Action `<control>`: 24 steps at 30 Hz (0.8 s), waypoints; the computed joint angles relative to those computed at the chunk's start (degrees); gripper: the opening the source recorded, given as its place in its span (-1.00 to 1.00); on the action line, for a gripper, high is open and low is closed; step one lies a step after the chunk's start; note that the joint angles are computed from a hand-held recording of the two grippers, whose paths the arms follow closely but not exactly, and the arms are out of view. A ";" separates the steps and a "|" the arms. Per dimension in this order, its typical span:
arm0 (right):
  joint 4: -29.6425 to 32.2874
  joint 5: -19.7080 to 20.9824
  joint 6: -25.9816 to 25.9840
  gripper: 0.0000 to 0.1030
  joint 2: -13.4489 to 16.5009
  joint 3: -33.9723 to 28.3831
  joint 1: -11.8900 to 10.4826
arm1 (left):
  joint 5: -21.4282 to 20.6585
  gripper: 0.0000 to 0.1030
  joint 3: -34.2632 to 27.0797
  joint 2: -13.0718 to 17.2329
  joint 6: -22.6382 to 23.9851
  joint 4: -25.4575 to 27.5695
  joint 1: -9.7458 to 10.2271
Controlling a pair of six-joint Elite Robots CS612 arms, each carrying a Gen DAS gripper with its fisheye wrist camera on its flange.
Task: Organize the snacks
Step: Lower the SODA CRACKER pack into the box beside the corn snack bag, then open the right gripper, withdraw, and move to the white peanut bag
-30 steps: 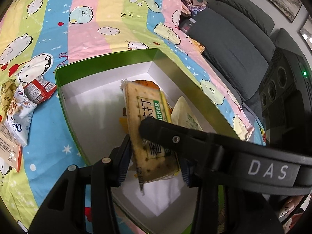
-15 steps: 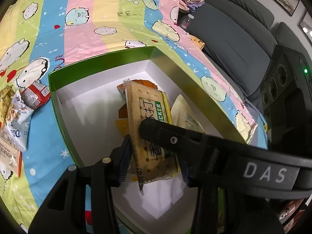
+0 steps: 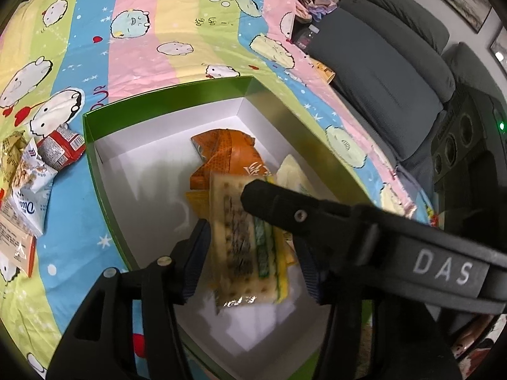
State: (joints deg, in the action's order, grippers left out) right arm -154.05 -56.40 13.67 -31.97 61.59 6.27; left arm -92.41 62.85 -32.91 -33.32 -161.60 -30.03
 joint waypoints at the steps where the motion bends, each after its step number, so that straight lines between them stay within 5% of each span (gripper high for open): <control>1: -0.68 -0.09 0.17 0.14 -0.21 0.36 -0.01 | 0.19 0.10 0.55 -0.40 -0.21 -0.40 -0.01; 9: -6.06 0.74 1.83 0.25 -2.01 3.44 -0.11 | 3.66 0.43 6.90 -4.26 -2.73 -7.01 -0.18; 13: -7.99 1.30 1.69 0.50 -2.78 4.60 0.23 | 6.83 0.56 11.26 -6.85 -4.30 -9.78 -0.22; 24: -8.02 1.21 -2.74 0.69 -4.90 6.74 2.33 | 16.52 0.88 22.95 -12.96 -13.40 -16.68 0.71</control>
